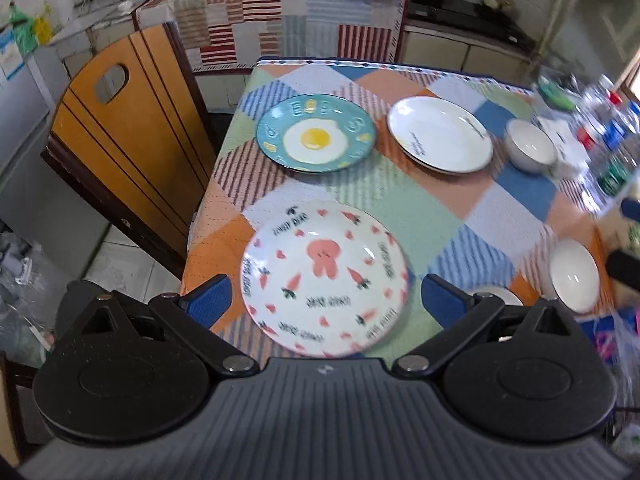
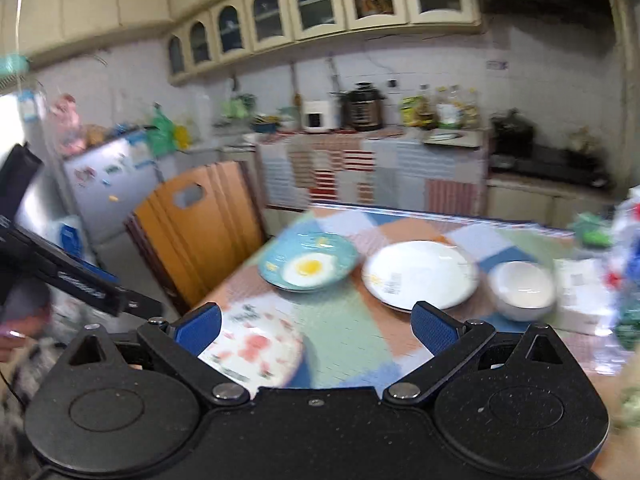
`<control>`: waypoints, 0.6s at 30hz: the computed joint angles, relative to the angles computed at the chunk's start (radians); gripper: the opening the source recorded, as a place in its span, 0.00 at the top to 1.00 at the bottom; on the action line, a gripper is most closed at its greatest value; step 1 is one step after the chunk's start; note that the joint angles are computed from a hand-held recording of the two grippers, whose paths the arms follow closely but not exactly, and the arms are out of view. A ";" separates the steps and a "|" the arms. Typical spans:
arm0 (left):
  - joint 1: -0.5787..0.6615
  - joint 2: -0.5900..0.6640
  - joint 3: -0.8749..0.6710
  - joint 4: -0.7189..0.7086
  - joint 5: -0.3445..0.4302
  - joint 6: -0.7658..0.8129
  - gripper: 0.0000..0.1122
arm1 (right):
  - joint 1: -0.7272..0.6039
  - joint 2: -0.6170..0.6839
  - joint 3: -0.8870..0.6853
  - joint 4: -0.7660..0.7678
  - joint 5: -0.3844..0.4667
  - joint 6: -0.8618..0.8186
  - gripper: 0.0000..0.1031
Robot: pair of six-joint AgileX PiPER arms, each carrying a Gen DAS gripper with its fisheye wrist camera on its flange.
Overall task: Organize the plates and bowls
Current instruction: 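Grasp the rim of the pink Lovely Bear plate with both grippers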
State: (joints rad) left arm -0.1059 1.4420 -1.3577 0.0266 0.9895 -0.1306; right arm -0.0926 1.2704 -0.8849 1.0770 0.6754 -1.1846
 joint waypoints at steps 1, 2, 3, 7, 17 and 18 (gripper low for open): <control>0.036 0.022 0.000 -0.031 -0.018 0.043 0.09 | 0.008 0.059 -0.035 0.011 0.030 0.006 0.01; 0.064 0.048 -0.003 -0.047 -0.030 0.070 0.09 | 0.025 0.110 -0.075 -0.011 0.051 0.043 0.01; 0.089 0.072 -0.005 -0.063 -0.043 0.100 0.10 | 0.041 0.148 -0.103 -0.044 0.060 0.088 0.01; 0.192 0.183 -0.025 -0.181 -0.078 0.275 0.15 | 0.115 0.313 -0.231 -0.125 0.112 0.198 0.07; 0.287 0.426 -0.114 -0.278 -0.033 0.460 0.26 | 0.196 0.626 -0.453 -0.276 0.214 0.439 0.19; 0.287 0.445 -0.117 -0.270 -0.031 0.454 0.27 | 0.197 0.666 -0.492 -0.292 0.233 0.483 0.20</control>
